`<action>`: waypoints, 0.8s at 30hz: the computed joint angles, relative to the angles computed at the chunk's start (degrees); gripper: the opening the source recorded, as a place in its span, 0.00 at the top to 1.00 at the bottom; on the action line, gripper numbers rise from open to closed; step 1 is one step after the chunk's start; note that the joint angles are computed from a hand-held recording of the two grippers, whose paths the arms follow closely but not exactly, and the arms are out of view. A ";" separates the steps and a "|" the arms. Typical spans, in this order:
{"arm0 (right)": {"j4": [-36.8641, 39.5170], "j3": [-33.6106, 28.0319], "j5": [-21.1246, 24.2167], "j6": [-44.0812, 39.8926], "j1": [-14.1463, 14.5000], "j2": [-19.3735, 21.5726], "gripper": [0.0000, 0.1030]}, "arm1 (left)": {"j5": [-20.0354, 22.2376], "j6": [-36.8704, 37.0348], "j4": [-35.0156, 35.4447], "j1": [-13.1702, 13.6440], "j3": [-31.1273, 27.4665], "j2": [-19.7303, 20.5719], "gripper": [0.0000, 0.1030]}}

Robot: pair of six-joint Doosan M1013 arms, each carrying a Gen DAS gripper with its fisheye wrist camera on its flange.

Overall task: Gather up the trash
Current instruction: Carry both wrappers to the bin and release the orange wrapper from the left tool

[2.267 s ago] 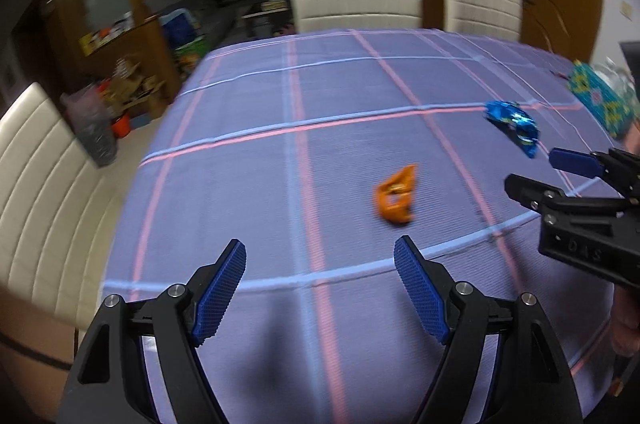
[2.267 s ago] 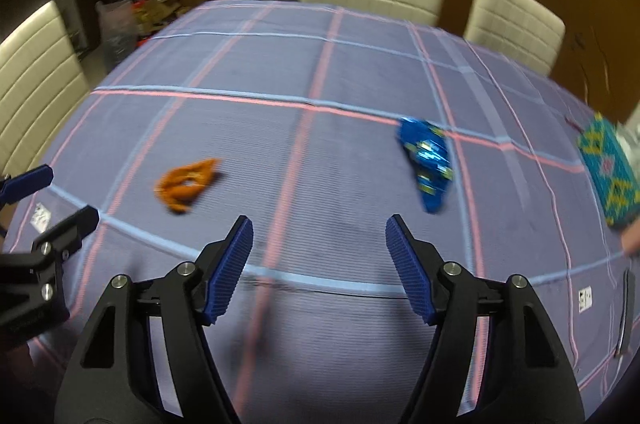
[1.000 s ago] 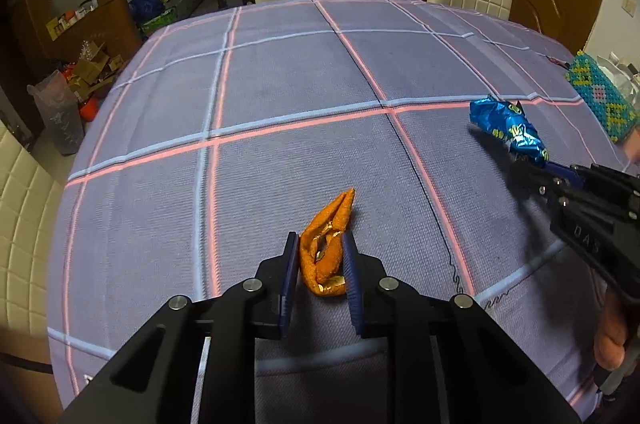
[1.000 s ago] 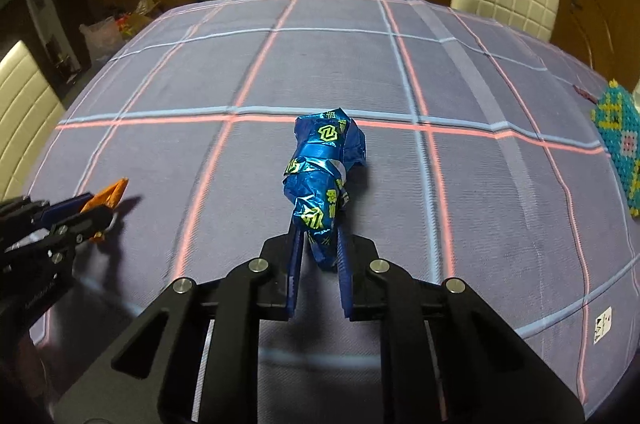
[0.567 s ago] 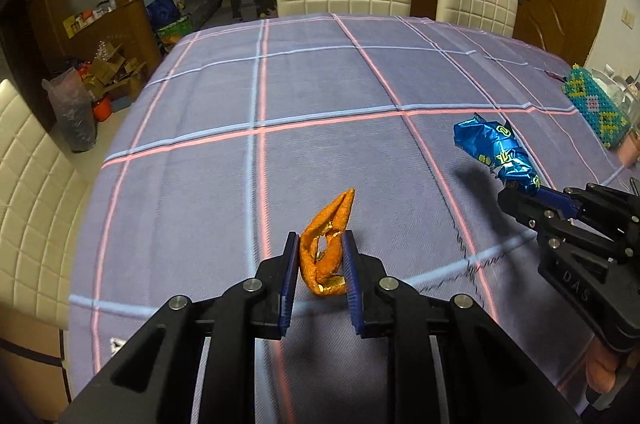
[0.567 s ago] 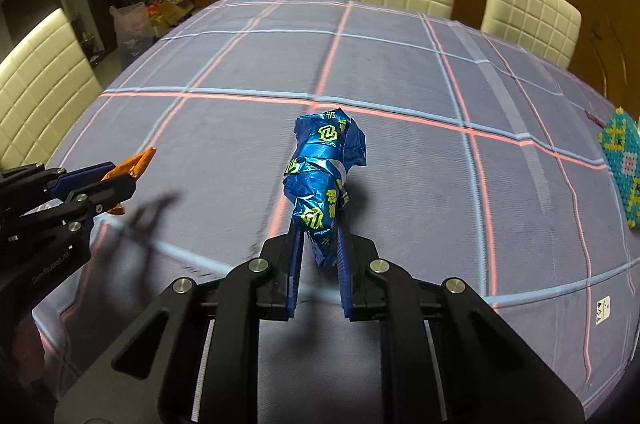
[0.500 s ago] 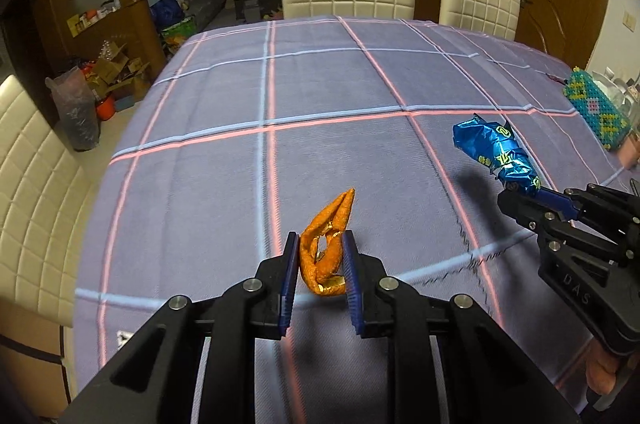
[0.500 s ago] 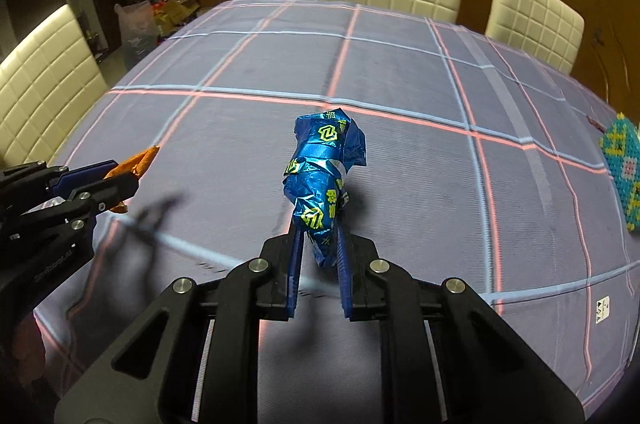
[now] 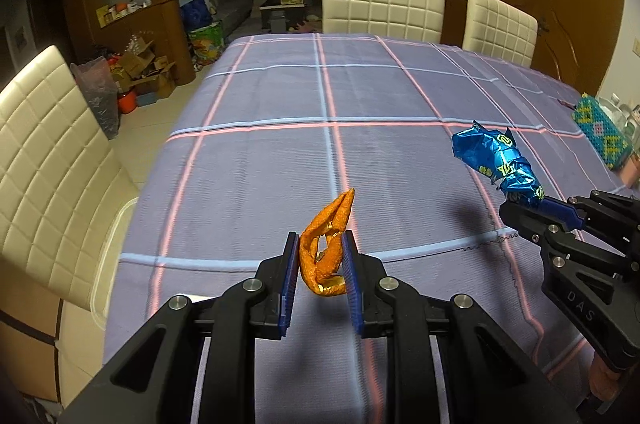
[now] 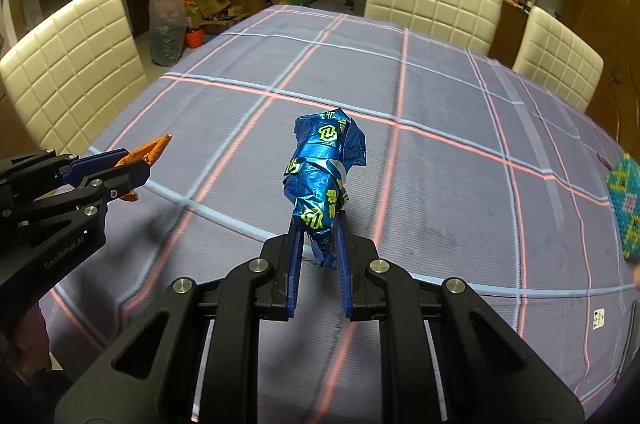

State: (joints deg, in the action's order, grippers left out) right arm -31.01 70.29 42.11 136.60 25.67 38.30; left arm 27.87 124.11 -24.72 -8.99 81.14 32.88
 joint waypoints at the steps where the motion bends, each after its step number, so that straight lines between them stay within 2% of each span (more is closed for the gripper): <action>1: -0.14 -0.47 0.25 -0.33 0.29 0.19 0.84 | -0.36 0.23 -0.35 0.27 0.26 -0.16 0.79; 13: 1.08 -7.29 3.01 -6.79 2.66 3.67 0.84 | -3.42 -1.47 -0.84 3.61 1.54 -0.62 0.79; 24: 3.92 -16.02 5.72 -15.27 4.70 8.47 0.84 | -3.55 -6.78 0.51 7.03 -0.01 0.74 0.79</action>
